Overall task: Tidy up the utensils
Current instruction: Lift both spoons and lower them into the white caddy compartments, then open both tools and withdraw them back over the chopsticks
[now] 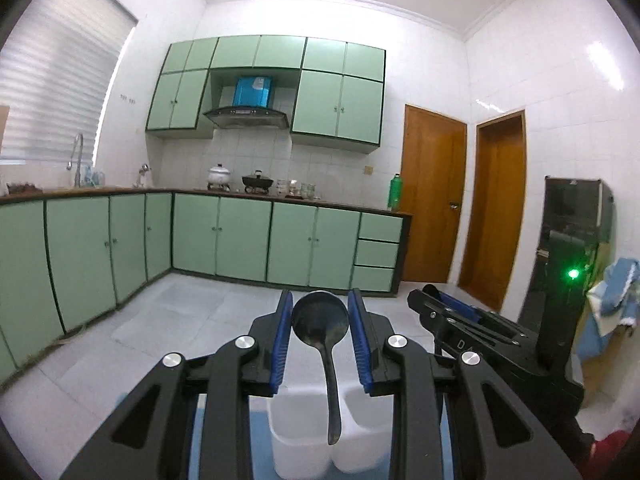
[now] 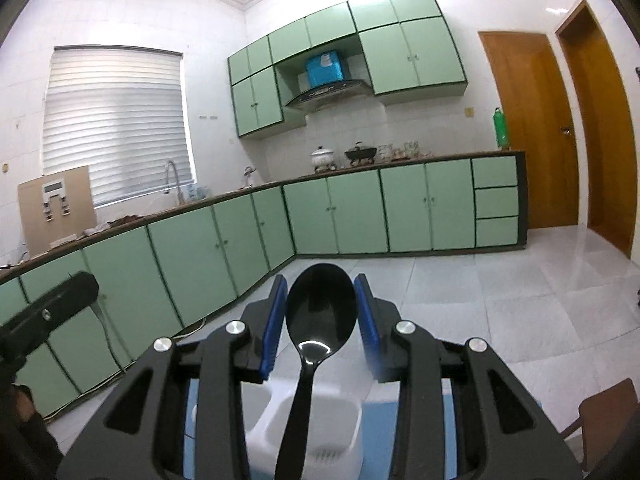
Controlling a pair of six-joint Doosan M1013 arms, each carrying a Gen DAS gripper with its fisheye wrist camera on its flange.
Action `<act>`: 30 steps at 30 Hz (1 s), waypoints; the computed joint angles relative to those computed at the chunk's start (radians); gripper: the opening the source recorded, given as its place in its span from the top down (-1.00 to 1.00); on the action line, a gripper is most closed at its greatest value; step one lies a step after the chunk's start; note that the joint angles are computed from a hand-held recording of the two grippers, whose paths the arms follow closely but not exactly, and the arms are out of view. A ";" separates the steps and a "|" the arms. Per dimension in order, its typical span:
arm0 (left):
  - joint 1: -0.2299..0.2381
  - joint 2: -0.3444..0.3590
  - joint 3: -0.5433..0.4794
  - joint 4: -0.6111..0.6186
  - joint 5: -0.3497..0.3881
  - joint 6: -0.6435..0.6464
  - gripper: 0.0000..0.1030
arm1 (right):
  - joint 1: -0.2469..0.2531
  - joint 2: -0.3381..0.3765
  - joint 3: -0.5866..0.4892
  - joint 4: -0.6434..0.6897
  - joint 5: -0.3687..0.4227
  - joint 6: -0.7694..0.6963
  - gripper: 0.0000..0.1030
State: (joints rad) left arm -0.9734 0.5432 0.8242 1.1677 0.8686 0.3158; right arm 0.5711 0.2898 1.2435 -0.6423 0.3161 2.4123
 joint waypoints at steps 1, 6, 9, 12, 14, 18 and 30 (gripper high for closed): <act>0.008 0.012 -0.017 -0.020 -0.004 0.018 0.46 | 0.001 0.012 -0.013 -0.019 0.008 0.016 0.36; 0.034 0.052 -0.058 -0.096 0.009 0.072 0.46 | 0.000 0.076 -0.068 -0.076 0.059 0.036 0.36; 0.047 0.066 -0.063 -0.159 0.015 0.094 0.46 | -0.003 0.092 -0.071 -0.023 0.079 -0.015 0.36; 0.056 0.067 -0.051 -0.203 0.022 0.103 0.45 | -0.008 0.090 -0.054 0.056 0.080 -0.075 0.34; 0.054 0.055 -0.022 -0.207 0.021 0.082 0.45 | -0.007 0.079 -0.034 0.081 0.075 -0.078 0.17; 0.042 0.037 0.005 -0.187 0.030 0.066 0.39 | -0.006 0.043 0.008 0.099 0.075 -0.060 0.11; -0.053 -0.063 0.149 -0.297 0.151 0.089 -0.11 | 0.036 -0.134 0.199 0.371 0.230 -0.313 -0.51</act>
